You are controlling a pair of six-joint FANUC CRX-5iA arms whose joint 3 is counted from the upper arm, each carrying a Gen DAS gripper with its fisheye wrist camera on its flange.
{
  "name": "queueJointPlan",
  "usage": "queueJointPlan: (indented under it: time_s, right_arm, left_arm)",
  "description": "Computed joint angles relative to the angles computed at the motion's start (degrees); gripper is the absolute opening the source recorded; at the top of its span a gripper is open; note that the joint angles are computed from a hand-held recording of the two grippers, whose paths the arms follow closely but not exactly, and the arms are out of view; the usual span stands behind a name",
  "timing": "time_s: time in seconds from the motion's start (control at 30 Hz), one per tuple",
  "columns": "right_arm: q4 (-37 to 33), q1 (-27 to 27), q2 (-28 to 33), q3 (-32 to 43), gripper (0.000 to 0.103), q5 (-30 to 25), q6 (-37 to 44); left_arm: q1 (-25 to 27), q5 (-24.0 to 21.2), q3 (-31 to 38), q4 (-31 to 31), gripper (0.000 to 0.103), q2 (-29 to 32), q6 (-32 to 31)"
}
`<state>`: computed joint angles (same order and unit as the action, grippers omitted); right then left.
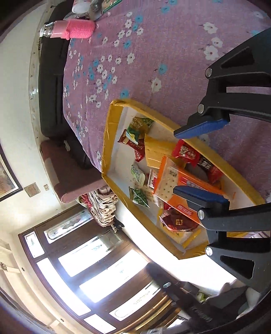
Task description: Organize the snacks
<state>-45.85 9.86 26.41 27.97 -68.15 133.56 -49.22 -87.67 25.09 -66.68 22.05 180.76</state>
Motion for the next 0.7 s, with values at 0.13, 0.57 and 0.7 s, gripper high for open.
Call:
queueJointPlan:
  time_s: [0.13, 0.57, 0.7]
  right_arm:
    - [-2.2, -1.4, -3.2, -4.4, 0.051, 1.5, 3.9]
    - [-4.2, -2.1, -13.0, -18.3, 0.069, 8.3, 18.7]
    - [-3.5, -1.3, -15.4, -21.5, 0.070, 10.1, 21.9]
  left_arm:
    - [-5.8, -9.6, 3.6, -10.2, 0.103, 2.3, 1.9]
    - [-0.4, -6.7, 4.5, 5.8, 0.103, 2.8, 3.7]
    - [0.1, -5.6, 4.6, 8.1, 0.103, 2.7, 3.8]
